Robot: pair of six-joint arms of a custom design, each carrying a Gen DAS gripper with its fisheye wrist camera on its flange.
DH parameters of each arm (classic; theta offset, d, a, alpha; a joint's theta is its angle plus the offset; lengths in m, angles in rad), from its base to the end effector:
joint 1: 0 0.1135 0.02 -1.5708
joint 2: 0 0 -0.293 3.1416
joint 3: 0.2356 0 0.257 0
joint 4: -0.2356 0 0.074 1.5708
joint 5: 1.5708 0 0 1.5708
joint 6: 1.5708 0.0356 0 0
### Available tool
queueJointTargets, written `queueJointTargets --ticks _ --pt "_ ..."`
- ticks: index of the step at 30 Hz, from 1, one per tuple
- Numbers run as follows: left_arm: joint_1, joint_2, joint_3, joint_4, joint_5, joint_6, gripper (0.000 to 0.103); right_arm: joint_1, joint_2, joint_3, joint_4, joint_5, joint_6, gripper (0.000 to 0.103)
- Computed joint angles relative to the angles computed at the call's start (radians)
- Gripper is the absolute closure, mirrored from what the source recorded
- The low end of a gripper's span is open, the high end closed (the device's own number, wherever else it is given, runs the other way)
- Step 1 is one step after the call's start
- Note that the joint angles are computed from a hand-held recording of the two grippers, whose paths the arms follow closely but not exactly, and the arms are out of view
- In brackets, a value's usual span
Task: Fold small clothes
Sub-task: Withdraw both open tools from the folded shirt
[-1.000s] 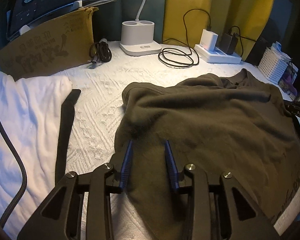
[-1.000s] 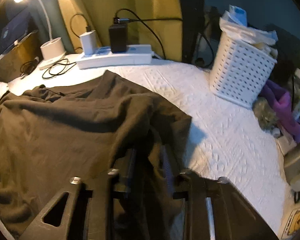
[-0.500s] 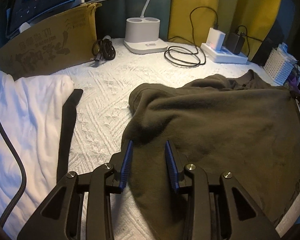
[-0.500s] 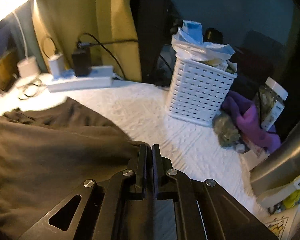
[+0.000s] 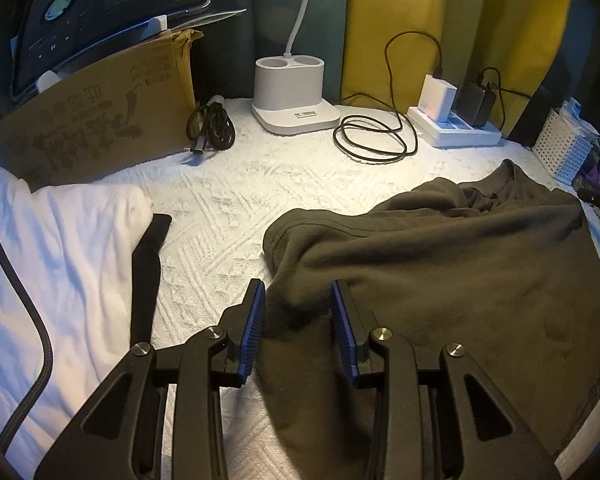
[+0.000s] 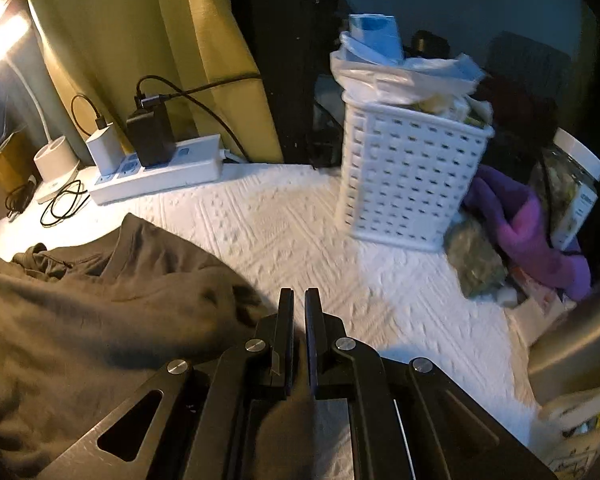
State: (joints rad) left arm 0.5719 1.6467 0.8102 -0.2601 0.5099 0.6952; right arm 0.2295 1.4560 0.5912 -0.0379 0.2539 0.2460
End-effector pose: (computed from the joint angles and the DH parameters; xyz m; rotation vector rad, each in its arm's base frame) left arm 0.2635 0.1489 0.1669 0.3065 2.4479 -0.1649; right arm 0.2566 0.0508 0.1682 0.1279 2.4332 -0.1030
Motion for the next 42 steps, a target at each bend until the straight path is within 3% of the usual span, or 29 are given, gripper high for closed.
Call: queueJointTargets --ticks 2,5,9,11,12,14,15,16,17,19,22,27,29,35,36,38,42 --pt "0.004 0.0 -0.001 -0.002 0.007 0.0 0.068 0.0 0.016 0.023 -0.01 -0.011 -0.002 0.097" --pt "0.011 0.001 -0.001 -0.002 0.017 -0.011 0.054 -0.003 0.021 0.037 -0.02 -0.009 0.009 0.097" --pt "0.014 -0.006 -0.003 -0.014 0.037 -0.005 0.053 -0.009 0.076 0.041 -0.035 -0.052 0.012 0.097" --pt "0.015 -0.012 -0.01 -0.02 0.046 0.008 0.053 0.022 0.137 0.062 -0.084 0.029 0.02 0.097" --pt "0.014 -0.013 -0.015 -0.022 0.046 0.015 0.053 0.042 0.14 0.043 -0.06 0.084 0.014 0.089" --pt "0.011 -0.012 -0.026 -0.023 0.04 0.026 0.052 0.065 0.125 0.022 -0.064 0.158 0.043 0.057" --pt "0.009 -0.012 -0.031 -0.023 0.037 0.029 0.052 0.074 0.124 0.026 -0.096 0.214 0.074 0.023" --pt "0.009 -0.012 -0.035 -0.024 0.036 0.033 0.052 0.076 0.122 0.024 -0.113 0.256 0.095 0.005" --pt "0.009 -0.012 -0.039 -0.024 0.036 0.036 0.052 0.065 0.116 0.016 -0.127 0.262 0.112 0.005" --pt "0.01 -0.015 -0.044 -0.028 0.037 0.038 0.052 0.022 0.068 -0.026 -0.096 0.163 0.108 0.005" --pt "0.016 -0.025 -0.044 -0.036 0.044 0.035 0.052 0.044 0.002 -0.056 -0.074 0.194 0.108 0.005" --pt "0.022 -0.047 -0.055 -0.048 0.053 0.04 0.052 0.038 -0.032 -0.049 -0.012 0.109 0.052 0.006" --pt "0.026 -0.054 -0.061 -0.054 0.057 0.047 0.052 0.054 0.026 -0.036 0.013 0.09 0.037 0.014" --pt "0.053 -0.051 -0.065 -0.067 0.063 0.071 0.052 0.182 0.134 -0.035 0.035 0.234 0.07 0.026" --pt "0.058 -0.048 -0.065 -0.068 0.063 0.074 0.052 0.198 0.124 -0.035 0.014 0.244 0.076 0.033" --pt "0.065 -0.045 -0.064 -0.071 0.067 0.08 0.052 0.209 0.106 -0.033 -0.014 0.226 0.084 0.044" --pt "0.081 -0.044 -0.062 -0.078 0.076 0.094 0.052 0.231 0.032 -0.041 -0.08 0.151 0.087 0.046"
